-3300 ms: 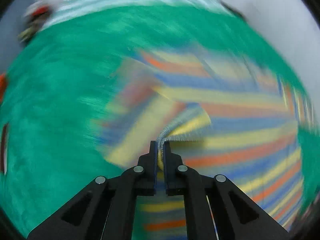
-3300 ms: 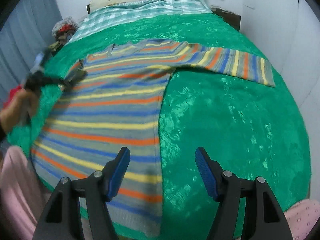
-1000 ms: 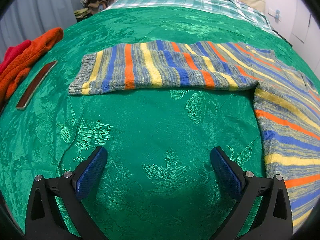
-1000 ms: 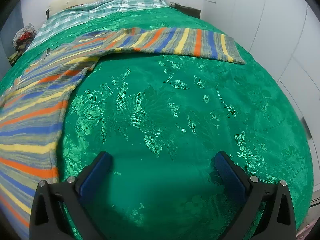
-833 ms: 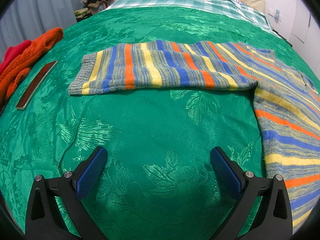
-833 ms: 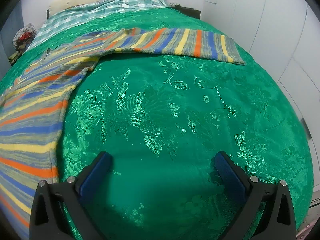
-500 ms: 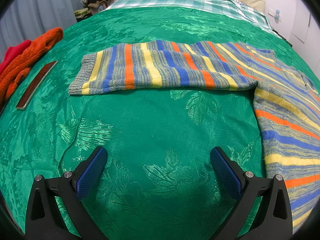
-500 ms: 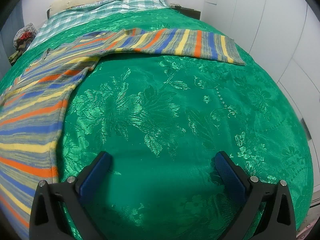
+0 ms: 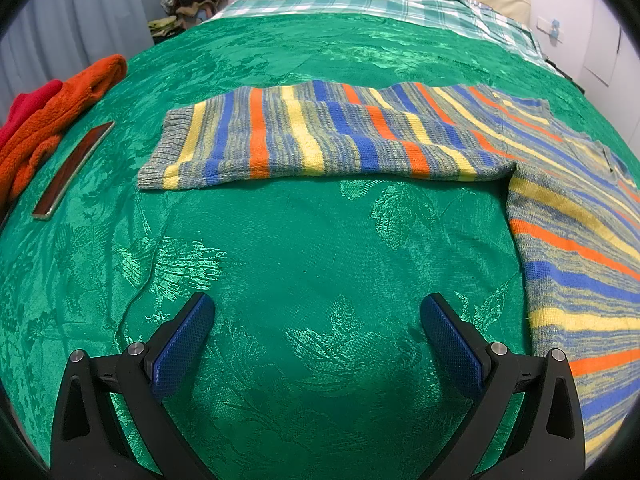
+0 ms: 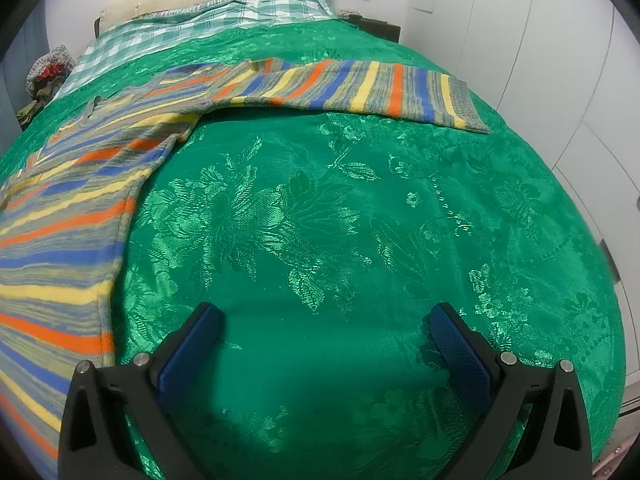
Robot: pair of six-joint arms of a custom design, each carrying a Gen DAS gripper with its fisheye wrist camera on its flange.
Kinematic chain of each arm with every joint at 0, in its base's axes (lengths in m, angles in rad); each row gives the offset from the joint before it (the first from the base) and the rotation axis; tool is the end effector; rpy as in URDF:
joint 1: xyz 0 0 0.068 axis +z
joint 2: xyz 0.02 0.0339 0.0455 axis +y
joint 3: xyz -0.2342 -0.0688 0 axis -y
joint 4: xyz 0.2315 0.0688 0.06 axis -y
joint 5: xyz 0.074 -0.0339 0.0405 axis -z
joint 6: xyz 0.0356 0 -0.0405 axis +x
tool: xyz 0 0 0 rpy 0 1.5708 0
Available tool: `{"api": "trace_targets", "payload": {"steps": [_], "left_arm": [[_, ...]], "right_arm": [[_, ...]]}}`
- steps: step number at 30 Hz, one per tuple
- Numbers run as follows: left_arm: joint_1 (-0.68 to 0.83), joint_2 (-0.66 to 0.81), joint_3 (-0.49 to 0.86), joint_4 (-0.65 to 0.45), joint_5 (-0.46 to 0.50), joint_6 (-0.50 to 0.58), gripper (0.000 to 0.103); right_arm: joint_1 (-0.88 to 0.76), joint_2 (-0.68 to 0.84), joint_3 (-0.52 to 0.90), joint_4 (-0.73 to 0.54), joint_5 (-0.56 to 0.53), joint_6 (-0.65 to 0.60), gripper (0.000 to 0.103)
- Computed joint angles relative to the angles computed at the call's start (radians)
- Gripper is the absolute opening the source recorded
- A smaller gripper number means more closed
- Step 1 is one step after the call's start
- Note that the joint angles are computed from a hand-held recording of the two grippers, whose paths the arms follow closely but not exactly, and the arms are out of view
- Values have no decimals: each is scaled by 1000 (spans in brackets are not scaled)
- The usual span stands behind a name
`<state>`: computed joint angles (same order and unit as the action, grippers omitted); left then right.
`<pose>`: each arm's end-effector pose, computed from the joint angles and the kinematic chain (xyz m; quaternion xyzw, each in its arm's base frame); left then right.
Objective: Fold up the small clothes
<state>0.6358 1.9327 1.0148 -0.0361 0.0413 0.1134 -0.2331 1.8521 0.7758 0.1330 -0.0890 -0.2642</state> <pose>0.2862 0.2094 0.0957 -0.2399 0.9219 0.0927 0.2896 0.3043 -0.0690 0.0746 -0.0285 0.9499 -0.0349 0.3092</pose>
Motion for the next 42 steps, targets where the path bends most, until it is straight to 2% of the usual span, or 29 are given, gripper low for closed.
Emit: {"api": "trace_targets", "payload": {"steps": [42], "left_arm": [[-1,-1,1,-3,-2,-2,103]], "right_arm": [[-3,3,-18,46,4,-13,103]]}}
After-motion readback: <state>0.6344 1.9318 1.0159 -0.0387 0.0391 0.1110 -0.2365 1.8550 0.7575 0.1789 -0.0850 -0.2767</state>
